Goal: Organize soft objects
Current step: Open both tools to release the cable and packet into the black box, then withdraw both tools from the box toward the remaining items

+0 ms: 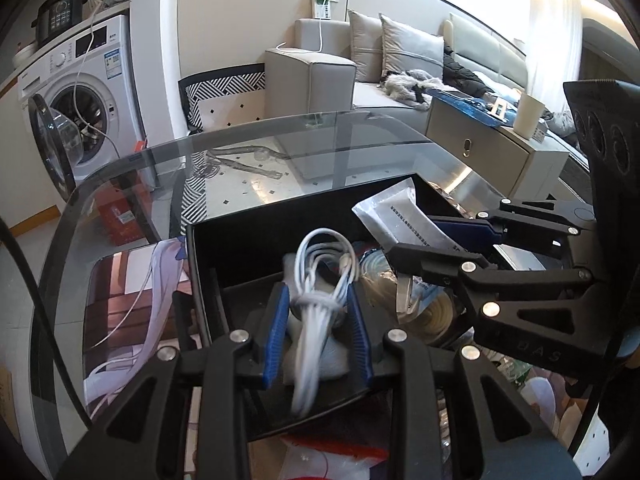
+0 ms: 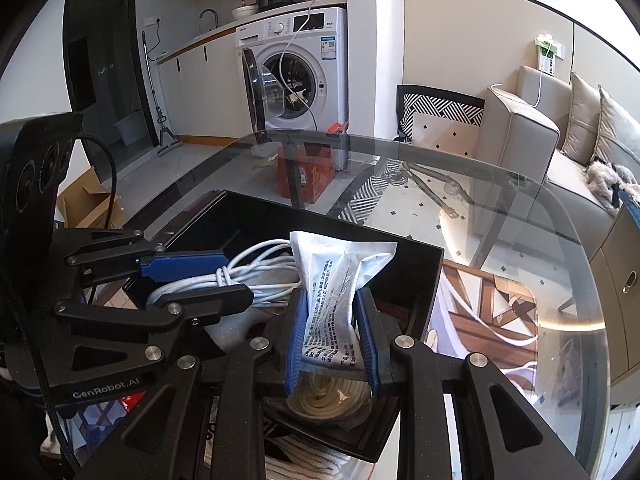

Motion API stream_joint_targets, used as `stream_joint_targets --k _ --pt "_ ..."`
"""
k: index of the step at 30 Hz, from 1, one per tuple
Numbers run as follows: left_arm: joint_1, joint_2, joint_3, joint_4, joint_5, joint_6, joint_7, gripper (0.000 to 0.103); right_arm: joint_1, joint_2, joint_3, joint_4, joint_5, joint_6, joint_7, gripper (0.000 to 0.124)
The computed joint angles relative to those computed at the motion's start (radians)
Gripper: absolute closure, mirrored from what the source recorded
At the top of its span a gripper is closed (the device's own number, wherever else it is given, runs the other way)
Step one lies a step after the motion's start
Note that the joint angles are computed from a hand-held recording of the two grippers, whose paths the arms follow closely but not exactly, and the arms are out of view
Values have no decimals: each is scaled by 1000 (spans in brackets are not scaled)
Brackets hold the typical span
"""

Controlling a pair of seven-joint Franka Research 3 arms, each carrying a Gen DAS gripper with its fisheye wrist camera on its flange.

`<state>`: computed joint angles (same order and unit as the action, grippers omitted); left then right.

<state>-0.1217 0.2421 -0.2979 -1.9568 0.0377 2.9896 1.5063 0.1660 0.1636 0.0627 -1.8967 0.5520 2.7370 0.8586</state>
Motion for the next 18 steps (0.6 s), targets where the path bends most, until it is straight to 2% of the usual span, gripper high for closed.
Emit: stream_joint_targets --k 3,6,7,8,9,11,12,13,14,16,18 --pt "9 -4 -8 -1 -13 -9 13 74 2 -1 0 -1 -6 2 0 94" --pt "26 -10 -31 -6 -57 -8 37 64 -8 -20 16 -22 61 51 -67 83" --pt "38 -14 -47 -12 -83 -1 57 57 -15 -31 23 -27 103 55 -109 78" --pt "26 -26 -33 -24 -78 13 40 47 -15 -44 23 -37 121 74 -135 75" --pt "19 -36 -23 -37 -74 27 26 45 -10 -56 18 -48 119 89 -139 68" --pt "45 -55 -54 -59 -124 48 57 43 -10 -83 9 -66 135 89 -160 51" --pt "45 -68 -53 -73 -134 59 58 40 -10 -97 5 -78 149 85 -174 38" --pt "38 -80 -43 -86 -129 68 50 31 -9 -114 -1 -94 161 88 -186 33" --pt "28 -93 -32 -101 -122 81 37 18 -8 -133 -6 -113 180 93 -200 31" --pt "22 -122 -25 -141 -128 124 20 6 -6 -166 -20 -138 233 72 -227 21" --pt "14 -148 -17 -175 -120 150 5 3 -4 -202 -38 -169 268 45 -228 21"
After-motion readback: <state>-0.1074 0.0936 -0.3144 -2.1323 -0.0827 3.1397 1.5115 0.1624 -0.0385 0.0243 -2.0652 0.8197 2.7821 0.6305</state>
